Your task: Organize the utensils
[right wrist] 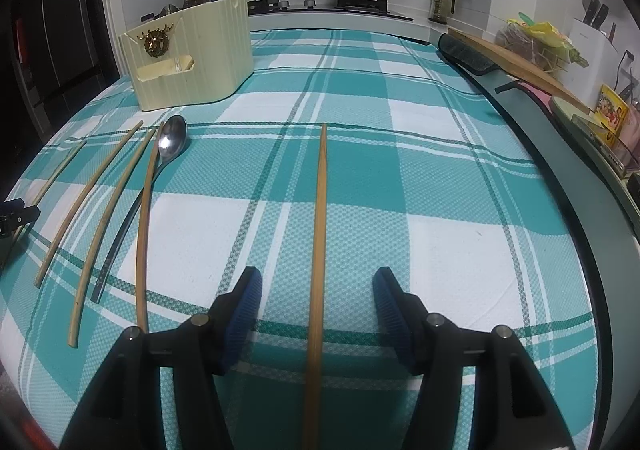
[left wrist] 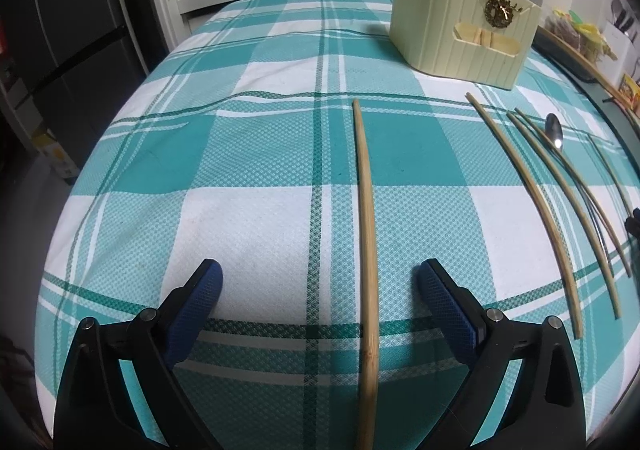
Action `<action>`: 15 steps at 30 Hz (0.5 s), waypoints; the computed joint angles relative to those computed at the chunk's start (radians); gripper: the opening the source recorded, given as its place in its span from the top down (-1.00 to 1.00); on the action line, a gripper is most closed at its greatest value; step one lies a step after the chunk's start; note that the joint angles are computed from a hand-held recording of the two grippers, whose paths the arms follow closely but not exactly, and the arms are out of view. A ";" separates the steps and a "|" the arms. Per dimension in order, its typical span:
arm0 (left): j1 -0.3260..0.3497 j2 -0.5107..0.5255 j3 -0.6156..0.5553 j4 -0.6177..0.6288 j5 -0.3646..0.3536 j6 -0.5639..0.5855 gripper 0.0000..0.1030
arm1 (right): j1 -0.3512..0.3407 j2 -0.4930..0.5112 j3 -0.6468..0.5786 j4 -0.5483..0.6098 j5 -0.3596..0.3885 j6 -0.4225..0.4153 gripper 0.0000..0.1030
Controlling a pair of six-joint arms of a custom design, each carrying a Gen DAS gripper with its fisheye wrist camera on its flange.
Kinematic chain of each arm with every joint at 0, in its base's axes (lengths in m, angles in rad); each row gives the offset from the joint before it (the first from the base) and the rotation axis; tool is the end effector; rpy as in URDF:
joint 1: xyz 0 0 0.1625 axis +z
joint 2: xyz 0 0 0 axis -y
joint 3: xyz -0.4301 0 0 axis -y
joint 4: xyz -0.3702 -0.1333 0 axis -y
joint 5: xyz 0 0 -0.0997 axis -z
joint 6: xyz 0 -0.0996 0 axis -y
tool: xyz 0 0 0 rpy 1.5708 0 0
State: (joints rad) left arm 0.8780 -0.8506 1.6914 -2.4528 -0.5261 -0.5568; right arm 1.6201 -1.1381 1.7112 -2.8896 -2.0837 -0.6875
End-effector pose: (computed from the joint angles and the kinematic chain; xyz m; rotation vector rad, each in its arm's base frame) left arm -0.2349 -0.6266 0.1641 0.1233 2.1946 -0.7769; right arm 0.1151 -0.6186 0.3561 0.6216 -2.2797 0.6797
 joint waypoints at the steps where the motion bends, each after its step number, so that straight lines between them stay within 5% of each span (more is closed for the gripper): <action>1: 0.000 0.000 0.001 -0.003 0.000 0.002 -0.92 | 0.000 0.000 0.000 -0.002 -0.001 0.000 -0.17; 3: 0.001 -0.002 -0.001 0.003 -0.007 0.001 -0.92 | 0.001 0.002 0.001 -0.006 -0.004 -0.001 -0.17; 6: 0.020 -0.024 -0.051 0.109 -0.110 0.033 -0.87 | 0.004 0.000 -0.014 0.036 -0.009 0.017 -0.17; 10: 0.055 -0.042 -0.142 0.198 -0.251 0.094 -0.76 | 0.016 0.003 -0.164 0.398 -0.036 0.137 -0.17; 15: 0.062 0.032 -0.282 0.394 -0.185 0.126 -0.56 | 0.019 0.077 -0.371 0.708 -0.068 0.236 -0.17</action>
